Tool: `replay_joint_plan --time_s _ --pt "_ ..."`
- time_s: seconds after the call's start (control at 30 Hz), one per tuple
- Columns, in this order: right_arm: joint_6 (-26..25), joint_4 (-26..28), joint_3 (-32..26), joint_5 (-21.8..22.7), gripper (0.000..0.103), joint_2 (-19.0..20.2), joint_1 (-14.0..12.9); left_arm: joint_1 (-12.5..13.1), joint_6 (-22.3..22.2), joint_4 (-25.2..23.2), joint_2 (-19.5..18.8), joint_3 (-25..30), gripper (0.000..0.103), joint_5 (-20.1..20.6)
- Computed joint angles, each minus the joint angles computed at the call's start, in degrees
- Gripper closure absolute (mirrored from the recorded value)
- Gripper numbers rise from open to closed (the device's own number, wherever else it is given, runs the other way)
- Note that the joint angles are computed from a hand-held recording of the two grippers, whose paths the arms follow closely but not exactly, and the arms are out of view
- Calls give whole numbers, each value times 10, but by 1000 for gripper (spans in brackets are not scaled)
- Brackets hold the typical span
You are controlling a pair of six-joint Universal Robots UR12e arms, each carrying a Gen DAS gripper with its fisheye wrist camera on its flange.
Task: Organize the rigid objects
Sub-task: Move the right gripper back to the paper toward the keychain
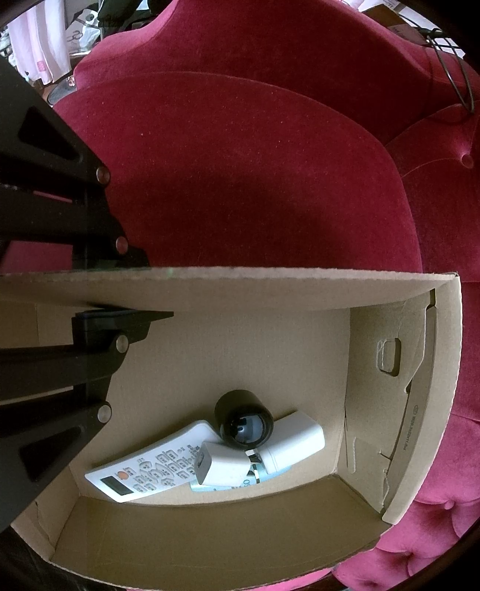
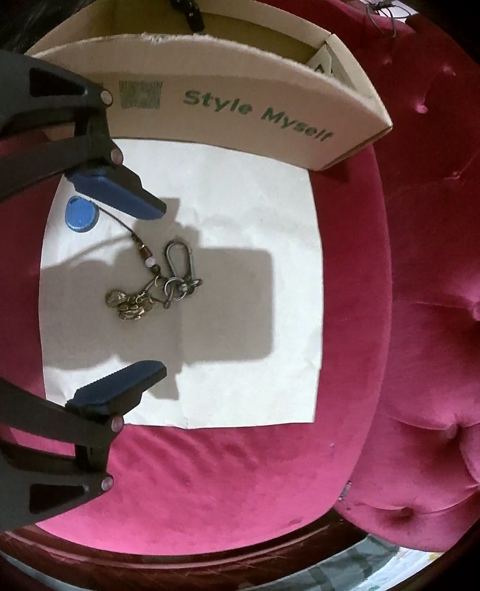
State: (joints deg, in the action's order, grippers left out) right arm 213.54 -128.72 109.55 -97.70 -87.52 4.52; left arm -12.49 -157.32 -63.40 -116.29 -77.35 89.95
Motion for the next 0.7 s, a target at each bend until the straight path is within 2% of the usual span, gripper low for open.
replay_joint_plan --time_s 0.7 --pt "-8 -17 23 29 18 15 -19 -2 -2 -2 1 1 91 3"
